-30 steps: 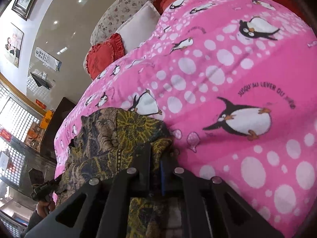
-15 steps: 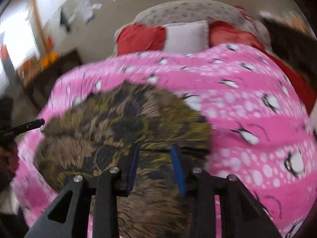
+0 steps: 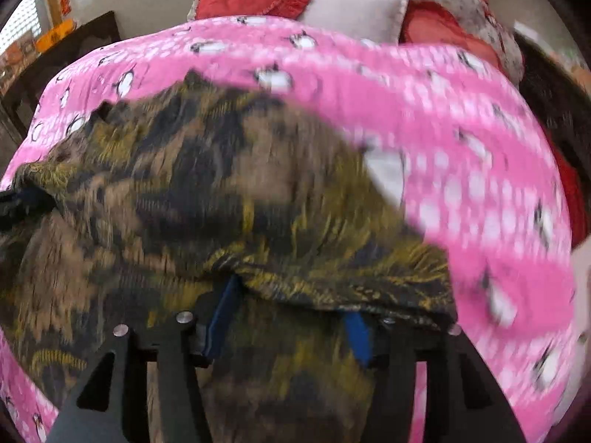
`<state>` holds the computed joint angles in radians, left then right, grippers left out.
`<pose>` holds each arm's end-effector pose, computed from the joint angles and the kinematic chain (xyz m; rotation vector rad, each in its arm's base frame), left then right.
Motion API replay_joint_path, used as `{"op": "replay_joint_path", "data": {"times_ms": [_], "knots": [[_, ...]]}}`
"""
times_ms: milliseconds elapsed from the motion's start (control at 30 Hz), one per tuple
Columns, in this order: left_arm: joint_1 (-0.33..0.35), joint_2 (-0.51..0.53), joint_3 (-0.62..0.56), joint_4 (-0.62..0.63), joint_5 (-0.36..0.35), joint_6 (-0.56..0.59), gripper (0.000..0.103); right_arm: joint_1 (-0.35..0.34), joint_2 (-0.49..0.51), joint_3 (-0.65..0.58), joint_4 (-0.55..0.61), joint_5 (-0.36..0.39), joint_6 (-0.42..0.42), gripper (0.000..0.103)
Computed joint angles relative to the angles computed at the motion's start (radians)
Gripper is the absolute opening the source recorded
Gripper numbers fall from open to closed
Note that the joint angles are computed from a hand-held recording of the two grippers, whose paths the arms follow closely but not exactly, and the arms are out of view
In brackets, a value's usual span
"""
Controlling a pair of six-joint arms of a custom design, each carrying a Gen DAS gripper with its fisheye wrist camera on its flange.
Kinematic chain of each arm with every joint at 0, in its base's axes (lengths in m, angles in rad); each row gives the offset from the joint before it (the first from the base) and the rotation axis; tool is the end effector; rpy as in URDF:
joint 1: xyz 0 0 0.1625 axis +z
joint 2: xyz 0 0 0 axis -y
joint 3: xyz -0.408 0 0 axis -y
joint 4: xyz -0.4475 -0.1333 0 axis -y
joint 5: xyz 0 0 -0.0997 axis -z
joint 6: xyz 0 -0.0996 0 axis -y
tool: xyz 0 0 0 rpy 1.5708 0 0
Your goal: Fold small clothes
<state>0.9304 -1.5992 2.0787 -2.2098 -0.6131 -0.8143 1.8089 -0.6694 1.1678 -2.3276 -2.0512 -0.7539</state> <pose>-0.1224 -0.5236 0.3231 -0.3016 2.3357 -0.9527 0.2810 -0.7879 0.1418 1.1686 -2.3341 0.1648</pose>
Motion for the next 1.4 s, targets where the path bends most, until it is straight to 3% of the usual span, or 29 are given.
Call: {"op": "replay_joint_path", "data": {"times_ms": [100, 167, 300, 367, 467, 500, 567, 667, 767, 1400], "knots": [[-0.047, -0.039, 0.038, -0.065, 0.241, -0.096, 0.012, -0.005, -0.023, 0.027, -0.239, 0.187, -0.031, 0.053], [-0.076, -0.064, 0.085, -0.186, 0.298, -0.108, 0.013, -0.004, -0.029, 0.029, -0.306, 0.211, 0.019, 0.053], [-0.077, -0.024, 0.109, -0.372, 0.248, 0.067, 0.013, -0.006, -0.048, 0.058, -0.248, 0.235, 0.03, 0.053], [-0.058, 0.01, 0.104, -0.402, 0.213, 0.106, 0.013, -0.003, -0.045, 0.073, -0.235, 0.229, 0.023, 0.053], [-0.022, 0.051, 0.102, -0.353, 0.196, 0.101, 0.014, 0.0, -0.013, 0.066, -0.213, 0.161, 0.007, 0.054], [0.001, 0.049, 0.116, -0.366, 0.148, 0.09, 0.014, -0.002, 0.007, 0.053, -0.211, 0.113, 0.002, 0.055], [0.002, 0.022, 0.153, -0.504, 0.124, 0.117, 0.014, -0.018, 0.046, 0.008, -0.154, 0.073, 0.033, 0.069], [0.023, 0.008, 0.174, -0.618, 0.064, 0.154, 0.014, -0.047, 0.055, -0.048, -0.046, 0.159, 0.137, 0.077], [0.028, 0.01, 0.181, -0.669, 0.058, 0.172, 0.014, -0.058, 0.058, -0.063, -0.013, 0.193, 0.151, 0.08], [0.031, -0.017, 0.214, -0.736, 0.031, 0.196, 0.014, -0.066, 0.059, -0.072, -0.008, 0.215, 0.155, 0.081]]}}
